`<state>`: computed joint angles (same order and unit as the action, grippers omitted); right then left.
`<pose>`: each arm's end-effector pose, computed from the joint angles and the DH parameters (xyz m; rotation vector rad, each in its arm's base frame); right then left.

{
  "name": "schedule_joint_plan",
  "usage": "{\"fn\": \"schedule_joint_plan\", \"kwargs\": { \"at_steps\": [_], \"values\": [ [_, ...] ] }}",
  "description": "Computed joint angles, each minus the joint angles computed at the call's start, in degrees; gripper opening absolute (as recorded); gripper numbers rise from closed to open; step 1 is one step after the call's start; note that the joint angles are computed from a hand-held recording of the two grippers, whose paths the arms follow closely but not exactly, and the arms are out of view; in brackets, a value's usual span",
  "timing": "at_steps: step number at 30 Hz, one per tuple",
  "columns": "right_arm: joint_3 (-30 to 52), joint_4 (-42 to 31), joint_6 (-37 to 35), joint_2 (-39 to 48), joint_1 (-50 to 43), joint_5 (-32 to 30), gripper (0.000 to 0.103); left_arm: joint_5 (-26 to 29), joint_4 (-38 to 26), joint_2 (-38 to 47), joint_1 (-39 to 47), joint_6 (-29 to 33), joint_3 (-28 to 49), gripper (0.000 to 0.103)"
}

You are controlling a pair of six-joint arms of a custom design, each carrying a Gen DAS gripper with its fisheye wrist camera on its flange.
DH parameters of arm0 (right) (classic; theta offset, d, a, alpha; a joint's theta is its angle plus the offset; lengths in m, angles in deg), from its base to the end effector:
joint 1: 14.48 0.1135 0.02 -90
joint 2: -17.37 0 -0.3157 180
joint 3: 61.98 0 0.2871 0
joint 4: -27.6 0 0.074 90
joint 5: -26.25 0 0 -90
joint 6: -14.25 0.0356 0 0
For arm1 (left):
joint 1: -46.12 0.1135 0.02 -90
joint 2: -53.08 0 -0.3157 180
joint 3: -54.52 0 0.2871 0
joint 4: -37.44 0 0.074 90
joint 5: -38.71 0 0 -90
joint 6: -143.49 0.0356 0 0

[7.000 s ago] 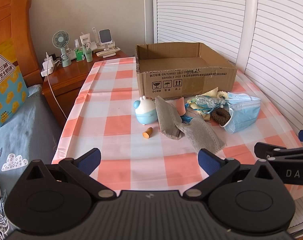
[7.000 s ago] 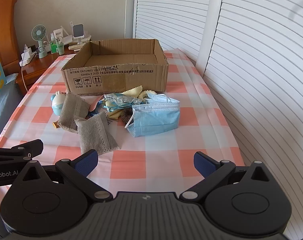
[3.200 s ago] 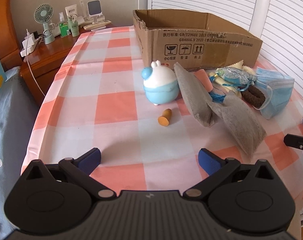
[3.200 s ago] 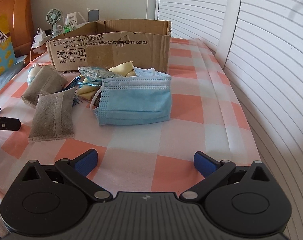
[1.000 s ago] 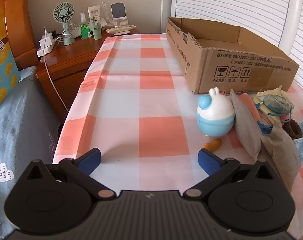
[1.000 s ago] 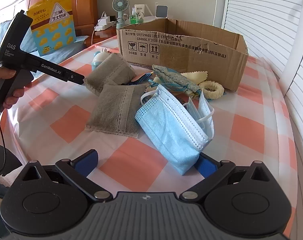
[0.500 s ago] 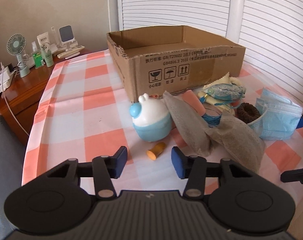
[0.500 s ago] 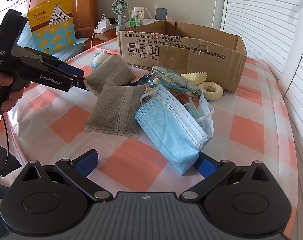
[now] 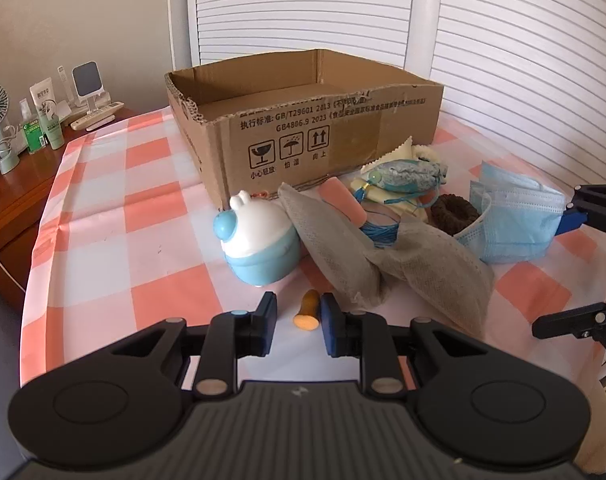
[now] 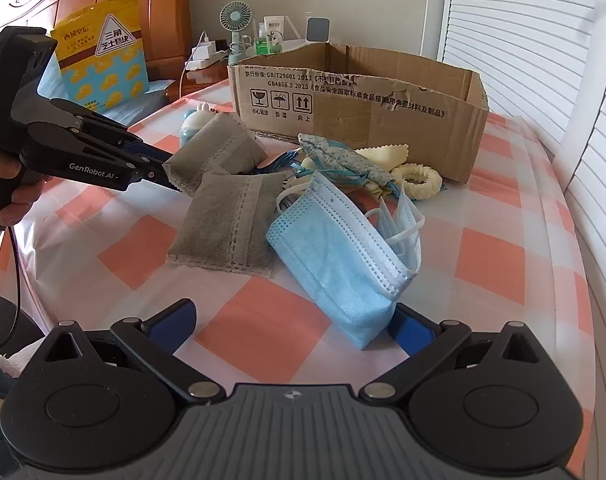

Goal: Organize soft objects
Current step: 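Close the right gripper on the blue face mask and lift it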

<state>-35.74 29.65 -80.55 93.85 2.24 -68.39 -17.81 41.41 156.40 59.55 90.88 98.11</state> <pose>0.1934 0.0611 0.1181 -0.4880 2.3675 0.1933 0.2923 0.0496 0.0870 0.6993 2.2488 -0.3271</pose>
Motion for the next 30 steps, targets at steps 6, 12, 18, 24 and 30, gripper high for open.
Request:
{"fn": "schedule_joint_plan", "kwargs": {
  "at_steps": [6,12,18,24,30],
  "values": [
    [0.0,0.1,0.4,0.1,-0.1,0.6,0.103,0.8,-3.4,-0.3,0.3,3.2,1.0,0.010],
    [0.0,0.0,1.2,-0.6,-0.3,1.5,0.103,1.4,-4.3,-0.9,1.1,3.8,0.6,0.010],
    [0.3,1.6,0.9,-0.9,-1.0,3.1,0.096,1.7,-6.1,-1.9,2.4,5.1,0.3,0.009],
    [2.1,3.7,-0.9,3.3,-0.7,5.9,0.065,1.8,-7.4,-2.9,3.1,5.9,0.0,0.010],
    [2.7,2.5,-0.7,3.3,0.2,9.6,0.029,1.9,-8.8,-4.0,3.5,6.7,-0.3,0.010]
  ]
}}
